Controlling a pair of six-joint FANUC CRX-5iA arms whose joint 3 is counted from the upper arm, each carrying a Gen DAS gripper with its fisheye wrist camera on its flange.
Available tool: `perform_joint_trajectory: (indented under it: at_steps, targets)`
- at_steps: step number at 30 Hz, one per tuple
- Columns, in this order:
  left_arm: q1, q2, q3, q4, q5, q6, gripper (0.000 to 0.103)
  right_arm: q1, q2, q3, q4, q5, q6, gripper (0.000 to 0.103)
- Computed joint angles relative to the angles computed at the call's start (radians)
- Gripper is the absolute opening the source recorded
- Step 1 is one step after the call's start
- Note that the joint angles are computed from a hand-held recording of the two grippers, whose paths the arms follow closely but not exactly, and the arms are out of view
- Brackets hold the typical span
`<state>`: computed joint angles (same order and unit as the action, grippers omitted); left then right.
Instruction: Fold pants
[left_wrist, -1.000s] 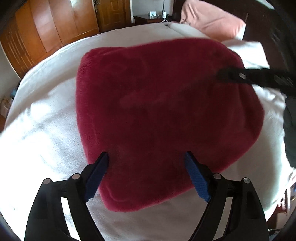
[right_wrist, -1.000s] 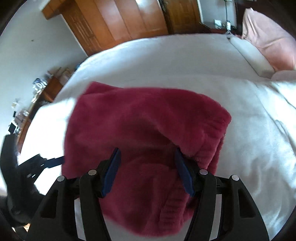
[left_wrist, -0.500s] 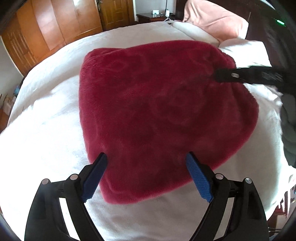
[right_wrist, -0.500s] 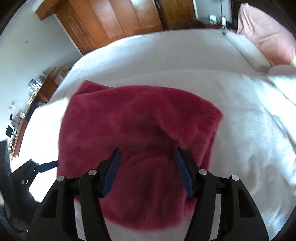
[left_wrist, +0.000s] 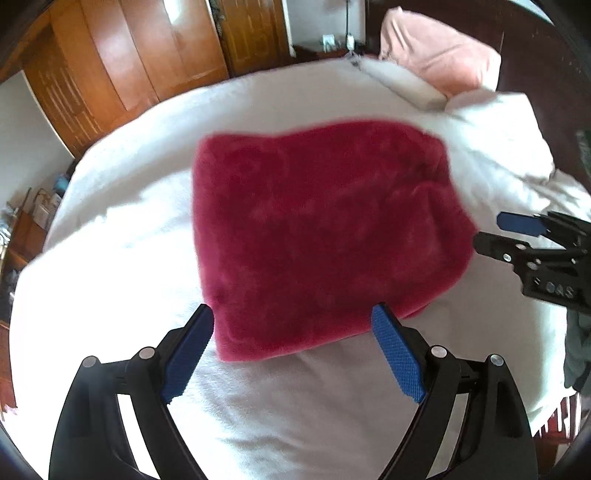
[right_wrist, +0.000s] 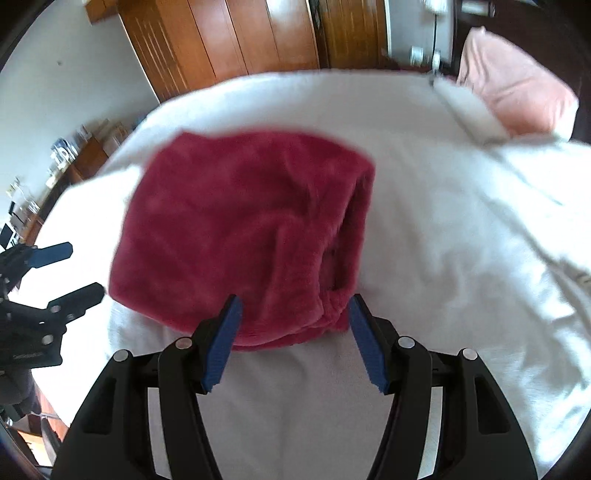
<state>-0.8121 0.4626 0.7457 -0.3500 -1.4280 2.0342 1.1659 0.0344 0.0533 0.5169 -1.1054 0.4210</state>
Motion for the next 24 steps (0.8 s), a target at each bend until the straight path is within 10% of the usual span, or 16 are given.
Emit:
perform_joint_trajectory:
  at_steps: [6, 24]
  targets:
    - [-0.08, -0.021, 0.092, -0.102, -0.033, 0.055, 0.095, 0.103, -0.109, -0.078, 0.24, -0.01, -0.191, 0.099]
    - [-0.22, -0.012, 0.311, -0.314, -0.288, 0.184, 0.098, 0.243, -0.04, 0.077, 0.345, -0.24, -0.218, 0.1]
